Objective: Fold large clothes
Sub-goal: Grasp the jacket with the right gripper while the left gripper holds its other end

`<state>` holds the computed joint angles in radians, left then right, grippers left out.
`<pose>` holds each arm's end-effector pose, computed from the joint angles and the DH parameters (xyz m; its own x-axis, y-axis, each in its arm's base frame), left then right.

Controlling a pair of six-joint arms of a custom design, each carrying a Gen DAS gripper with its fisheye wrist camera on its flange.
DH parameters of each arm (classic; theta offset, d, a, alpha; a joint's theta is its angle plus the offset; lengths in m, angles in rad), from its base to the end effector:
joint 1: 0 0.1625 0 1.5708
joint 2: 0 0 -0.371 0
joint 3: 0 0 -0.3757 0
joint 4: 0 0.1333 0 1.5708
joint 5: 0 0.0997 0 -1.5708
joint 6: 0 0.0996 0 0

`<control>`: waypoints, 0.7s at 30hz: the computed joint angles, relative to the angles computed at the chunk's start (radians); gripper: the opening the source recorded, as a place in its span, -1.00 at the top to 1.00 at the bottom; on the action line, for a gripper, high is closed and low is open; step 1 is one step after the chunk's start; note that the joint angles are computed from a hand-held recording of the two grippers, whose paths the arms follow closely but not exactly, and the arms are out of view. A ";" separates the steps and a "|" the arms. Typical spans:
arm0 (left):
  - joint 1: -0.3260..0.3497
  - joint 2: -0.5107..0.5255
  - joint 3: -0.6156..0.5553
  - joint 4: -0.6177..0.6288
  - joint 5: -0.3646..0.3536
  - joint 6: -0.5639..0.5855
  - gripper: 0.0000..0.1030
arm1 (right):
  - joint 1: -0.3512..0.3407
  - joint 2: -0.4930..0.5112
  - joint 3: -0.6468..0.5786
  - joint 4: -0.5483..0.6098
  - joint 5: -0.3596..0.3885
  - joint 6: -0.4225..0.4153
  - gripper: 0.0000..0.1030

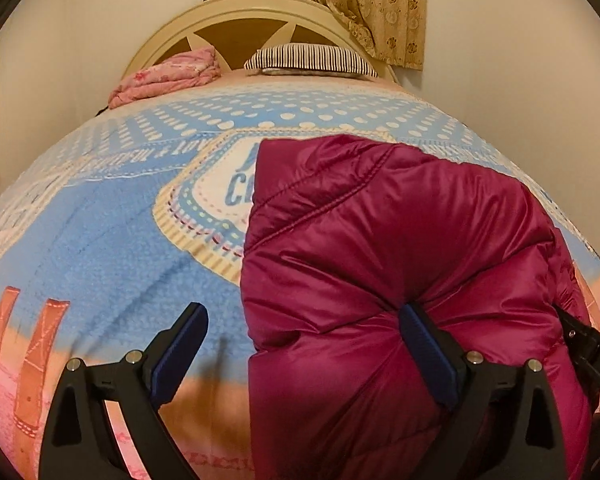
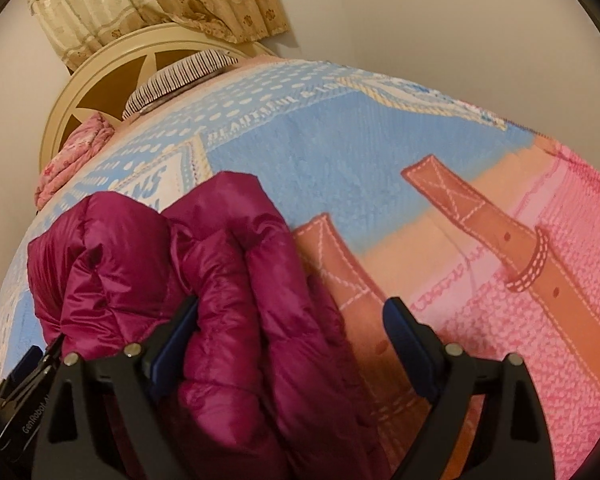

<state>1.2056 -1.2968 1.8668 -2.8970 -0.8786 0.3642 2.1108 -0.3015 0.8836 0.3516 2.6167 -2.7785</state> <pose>-0.0096 -0.5764 0.3296 -0.7255 0.1167 -0.6782 0.5546 0.6827 -0.4758 0.3580 -0.5055 -0.0333 -0.7960 0.4168 0.4390 -0.1397 0.5792 -0.8031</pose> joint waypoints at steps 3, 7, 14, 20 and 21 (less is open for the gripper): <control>0.000 0.006 -0.003 0.006 0.006 -0.002 -0.90 | -0.007 0.013 -0.019 0.029 -0.008 0.022 -0.81; 0.006 0.006 -0.004 0.014 -0.002 -0.012 -0.91 | -0.008 0.037 -0.055 0.066 -0.001 0.032 -0.82; 0.010 0.005 -0.005 0.032 -0.011 -0.027 -0.91 | -0.012 0.051 -0.076 0.094 -0.004 0.047 -0.82; 0.023 -0.007 -0.030 0.101 -0.049 -0.046 -0.91 | -0.013 0.049 -0.070 0.089 -0.006 0.045 -0.83; 0.028 -0.023 -0.036 0.137 -0.070 -0.057 -0.91 | -0.014 0.048 -0.070 0.092 -0.009 0.045 -0.83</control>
<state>1.2332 -1.3193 1.8308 -2.7598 -0.9482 0.3067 2.0972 -0.2535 0.8137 0.4436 2.6073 -2.7331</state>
